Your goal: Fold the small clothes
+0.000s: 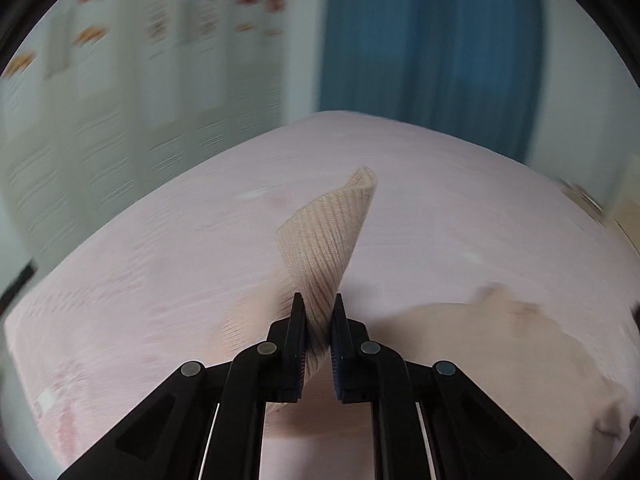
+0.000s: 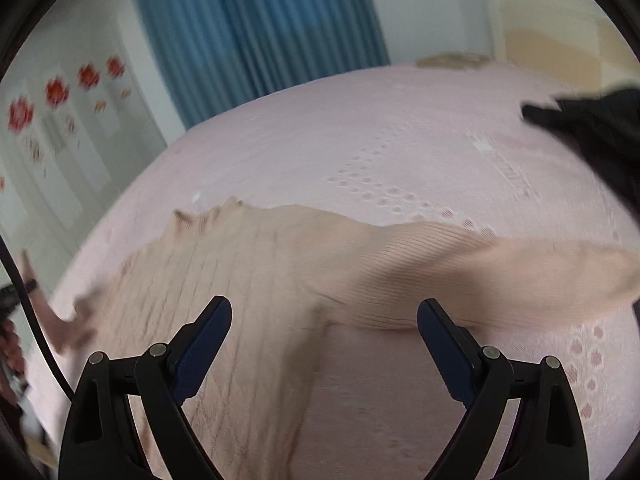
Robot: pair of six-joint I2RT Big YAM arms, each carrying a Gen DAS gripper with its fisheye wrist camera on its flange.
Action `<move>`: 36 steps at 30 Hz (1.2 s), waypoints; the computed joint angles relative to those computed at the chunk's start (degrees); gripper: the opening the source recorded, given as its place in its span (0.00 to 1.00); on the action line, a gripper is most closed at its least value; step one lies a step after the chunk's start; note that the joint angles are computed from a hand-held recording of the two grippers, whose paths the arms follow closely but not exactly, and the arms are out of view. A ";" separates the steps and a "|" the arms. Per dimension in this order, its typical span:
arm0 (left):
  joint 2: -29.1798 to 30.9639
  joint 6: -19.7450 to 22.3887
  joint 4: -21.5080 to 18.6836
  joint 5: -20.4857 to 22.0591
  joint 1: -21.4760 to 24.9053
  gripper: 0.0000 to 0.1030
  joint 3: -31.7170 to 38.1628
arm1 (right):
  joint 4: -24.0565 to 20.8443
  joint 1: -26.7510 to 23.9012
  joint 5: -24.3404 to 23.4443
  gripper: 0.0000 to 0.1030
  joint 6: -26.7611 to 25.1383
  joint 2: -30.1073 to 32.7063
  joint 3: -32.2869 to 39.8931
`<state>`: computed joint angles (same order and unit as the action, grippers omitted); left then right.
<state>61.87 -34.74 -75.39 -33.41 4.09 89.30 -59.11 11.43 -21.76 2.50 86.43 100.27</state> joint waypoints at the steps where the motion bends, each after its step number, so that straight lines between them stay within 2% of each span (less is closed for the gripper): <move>1: 1.88 -0.17 0.07 -0.40 -2.27 0.10 1.68 | -0.10 -0.72 0.20 0.88 0.24 0.30 0.38; 3: 7.18 -0.58 0.78 -0.66 -7.86 0.10 5.88 | 0.18 -1.58 0.87 0.88 0.62 0.34 0.46; 6: 14.18 -1.03 3.05 1.30 -14.86 0.10 10.45 | 0.13 -3.22 -1.02 0.88 2.29 0.87 0.94; 12: 24.61 -2.39 6.10 6.45 -22.74 0.10 14.30 | 0.08 -4.53 -0.52 0.87 3.55 2.41 3.15; 16: 27.67 -3.25 6.83 8.50 -26.04 0.11 13.56 | -0.12 -5.49 -1.27 0.87 4.39 3.13 3.86; 17: 28.06 -4.78 6.09 8.55 -27.93 0.12 14.15 | -0.58 -5.60 -1.68 0.87 4.32 3.43 4.14; 19: 27.30 -5.14 7.50 13.37 -27.44 0.19 12.36 | -1.25 -5.45 -1.46 0.87 4.25 4.00 4.75; 21: 26.55 -4.84 8.22 17.56 -26.49 0.32 11.23 | -1.36 -5.30 -2.21 0.87 4.42 4.25 5.02; 23: 25.71 -4.82 7.98 17.33 -26.09 0.42 10.50 | -1.59 -5.16 -3.47 0.87 4.61 4.51 5.21; 25: 21.95 -4.53 8.54 14.68 -25.75 0.57 7.37 | -2.03 -4.34 -3.78 0.87 4.35 4.75 5.30; 26: 19.47 -4.20 9.57 13.28 -25.45 0.69 5.02 | -2.18 -3.81 -3.59 0.87 4.10 4.65 5.12; 27: 17.16 -3.82 10.88 12.85 -25.11 0.73 2.83 | -2.44 -2.98 -3.31 0.87 3.70 4.71 5.12; 28: 16.05 -3.30 11.24 12.87 -24.54 0.73 2.06 | -2.60 -2.30 -2.96 0.88 3.34 4.74 5.06; 33: 9.47 -2.33 8.02 4.87 -20.98 0.73 -4.29 | -4.25 2.02 -0.63 0.87 0.87 4.92 5.03; 36: 4.44 -1.97 12.49 10.24 -15.76 0.73 -10.02 | -4.58 4.75 2.46 0.82 0.25 5.14 5.14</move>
